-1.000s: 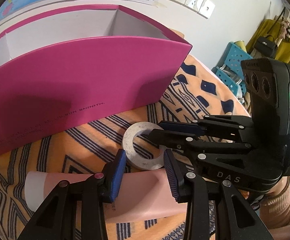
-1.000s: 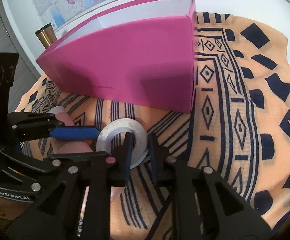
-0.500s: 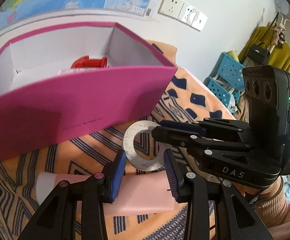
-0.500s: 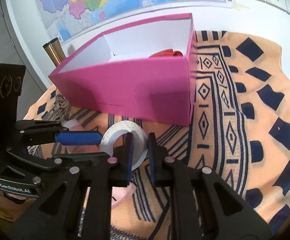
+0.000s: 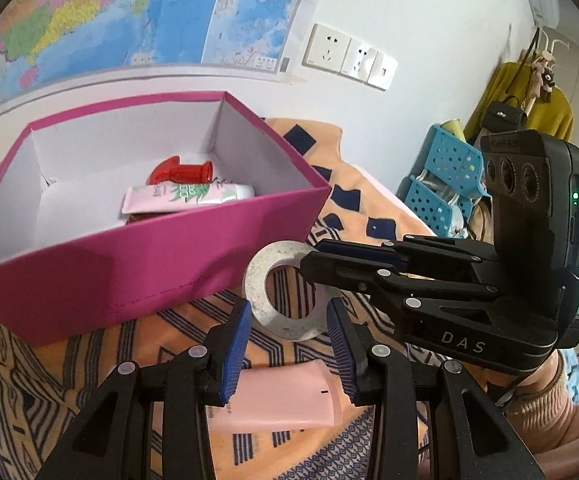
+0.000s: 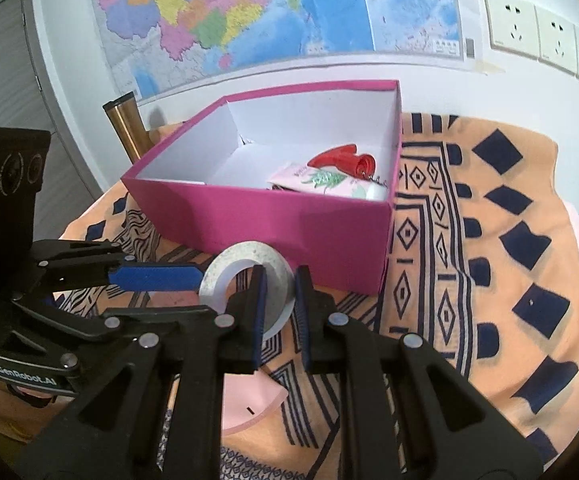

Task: Organize rigid objects
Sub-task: 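Lift the tape roll and carry it over the magenta box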

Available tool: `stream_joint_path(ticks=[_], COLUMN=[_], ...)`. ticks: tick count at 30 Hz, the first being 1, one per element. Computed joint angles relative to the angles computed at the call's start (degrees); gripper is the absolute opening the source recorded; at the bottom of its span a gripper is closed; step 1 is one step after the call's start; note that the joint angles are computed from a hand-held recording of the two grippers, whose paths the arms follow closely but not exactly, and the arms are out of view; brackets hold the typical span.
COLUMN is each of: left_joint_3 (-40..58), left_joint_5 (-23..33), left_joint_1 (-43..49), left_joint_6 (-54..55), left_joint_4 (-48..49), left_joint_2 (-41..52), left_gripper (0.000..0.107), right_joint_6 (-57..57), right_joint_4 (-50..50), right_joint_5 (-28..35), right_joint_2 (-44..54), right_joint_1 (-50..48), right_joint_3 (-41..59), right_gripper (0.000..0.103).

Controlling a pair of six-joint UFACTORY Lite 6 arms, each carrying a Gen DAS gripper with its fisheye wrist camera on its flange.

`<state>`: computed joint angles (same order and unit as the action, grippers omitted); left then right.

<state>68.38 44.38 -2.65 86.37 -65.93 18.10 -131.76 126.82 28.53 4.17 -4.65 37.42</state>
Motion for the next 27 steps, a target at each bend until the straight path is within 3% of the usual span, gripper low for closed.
stream_joint_path(ticks=[27], left_joint_3=[-0.38], left_joint_5=[-0.05], left_joint_1=[0.45], left_joint_6=[1.87], left_joint_4=[-2.06], left_joint_2=[-3.33], left_gripper=[0.038], right_joint_6=[1.70], right_joint_4=[-1.41], right_joint_5=[-0.38], right_joint_2=[-3.02], right_joint_1=[0.64], right_joint_3=[1.19], right_gripper=[0.016])
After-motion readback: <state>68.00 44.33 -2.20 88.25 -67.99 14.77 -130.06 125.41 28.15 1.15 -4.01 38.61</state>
